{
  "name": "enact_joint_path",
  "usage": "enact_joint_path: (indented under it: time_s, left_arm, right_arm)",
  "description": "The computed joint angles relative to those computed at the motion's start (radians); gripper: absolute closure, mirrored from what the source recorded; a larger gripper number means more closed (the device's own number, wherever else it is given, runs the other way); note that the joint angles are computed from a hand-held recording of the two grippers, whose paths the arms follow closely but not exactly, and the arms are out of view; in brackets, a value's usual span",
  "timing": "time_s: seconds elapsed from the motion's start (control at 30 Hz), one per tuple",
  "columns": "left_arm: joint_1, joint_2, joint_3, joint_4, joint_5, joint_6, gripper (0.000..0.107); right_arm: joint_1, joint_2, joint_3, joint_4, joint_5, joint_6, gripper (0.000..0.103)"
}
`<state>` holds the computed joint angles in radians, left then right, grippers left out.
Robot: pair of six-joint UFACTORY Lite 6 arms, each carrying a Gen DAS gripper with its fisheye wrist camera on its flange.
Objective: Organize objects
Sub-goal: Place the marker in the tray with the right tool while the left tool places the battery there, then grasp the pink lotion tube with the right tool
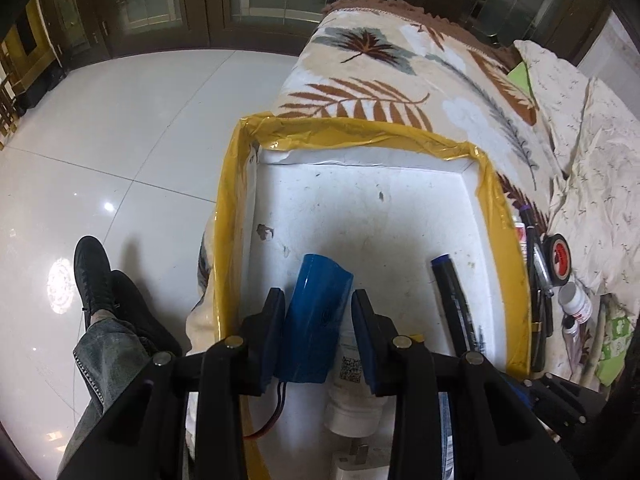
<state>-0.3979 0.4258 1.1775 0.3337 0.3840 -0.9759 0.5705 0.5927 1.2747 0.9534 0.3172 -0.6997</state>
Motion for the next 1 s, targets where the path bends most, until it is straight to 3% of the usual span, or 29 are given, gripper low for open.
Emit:
enact_joint_path:
  time_s: [0.17,0.23,0.27,0.4,0.53,0.6,0.73,0.87,1.0]
  left_arm:
    - [0.029,-0.123,-0.139,-0.121,-0.129,0.048,0.063]
    - [0.015,-0.194,-0.208,0.010,-0.169,-0.123,0.061]
    - [0.006,-0.225,-0.236,0.105,-0.170,-0.227,0.052]
    - [-0.072,-0.449,-0.375,0.441,-0.105,-0.646,0.036]
    - [-0.225,-0.569,-0.458,0.733,-0.061,-1.065,0.030]
    - [-0.303,-0.545,-0.456,0.871,-0.076,-1.274,0.030]
    - [-0.449,-0.260,-0.261,1.054,-0.179,-1.545,0.030]
    - [-0.561,-0.031,-0.066,0.976,-0.220,-1.507,0.030]
    - [-0.624,0.019,0.007,0.753,-0.103,-1.243,0.030]
  right_arm:
    - [0.023,0.012,0.003,-0.170,-0.043,0.155,0.088]
    - [0.023,0.011,0.006,-0.188,-0.039,0.172,0.087]
    - [0.022,0.009,0.001,-0.163,-0.039,0.148,0.086]
    - [-0.004,-0.057,-0.070,0.117,-0.019,-0.120,0.058]
    - [-0.064,-0.213,-0.258,0.437,0.027,-0.465,0.057]
    - [-0.129,-0.291,-0.362,0.534,0.103,-0.590,0.057]
    - [-0.315,-0.455,-0.570,0.553,0.227,-0.739,0.057]
    - [-0.533,-0.533,-0.680,0.444,0.262,-0.782,0.057]
    - [-0.735,-0.520,-0.696,0.381,0.282,-0.881,0.057]
